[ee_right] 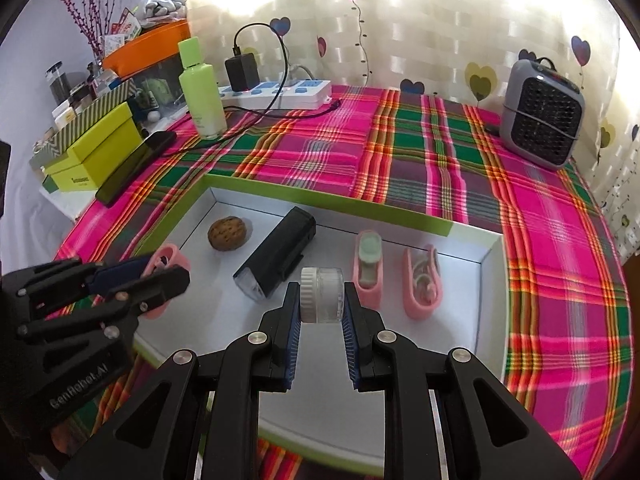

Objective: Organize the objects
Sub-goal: 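Lower the clip and cap into the box and open both grippers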

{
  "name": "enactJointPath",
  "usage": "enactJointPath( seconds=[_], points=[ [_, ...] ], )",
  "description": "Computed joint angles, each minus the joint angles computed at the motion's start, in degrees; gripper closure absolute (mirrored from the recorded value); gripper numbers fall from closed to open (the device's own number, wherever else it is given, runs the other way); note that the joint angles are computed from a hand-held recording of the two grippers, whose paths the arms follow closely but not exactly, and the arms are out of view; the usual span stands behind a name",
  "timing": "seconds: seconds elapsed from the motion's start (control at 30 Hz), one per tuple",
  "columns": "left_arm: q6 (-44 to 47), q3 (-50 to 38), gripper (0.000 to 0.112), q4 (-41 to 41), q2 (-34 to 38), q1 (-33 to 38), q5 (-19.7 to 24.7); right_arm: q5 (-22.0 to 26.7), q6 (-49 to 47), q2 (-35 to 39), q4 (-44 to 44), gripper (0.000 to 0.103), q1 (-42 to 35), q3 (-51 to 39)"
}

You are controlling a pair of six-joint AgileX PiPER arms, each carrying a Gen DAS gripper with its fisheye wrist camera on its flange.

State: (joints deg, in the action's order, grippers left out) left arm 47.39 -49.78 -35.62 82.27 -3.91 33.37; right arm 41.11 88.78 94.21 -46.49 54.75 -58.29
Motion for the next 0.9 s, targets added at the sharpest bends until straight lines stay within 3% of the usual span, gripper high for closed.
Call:
enactJointPath(
  seconds=[0.9],
  points=[
    [-3.6,-2.4,0.091,3.3,5.0,-2.8,-2.9,-3.2,-9.1,5.0,4.1,0.083,-5.5,-4.3]
  ],
)
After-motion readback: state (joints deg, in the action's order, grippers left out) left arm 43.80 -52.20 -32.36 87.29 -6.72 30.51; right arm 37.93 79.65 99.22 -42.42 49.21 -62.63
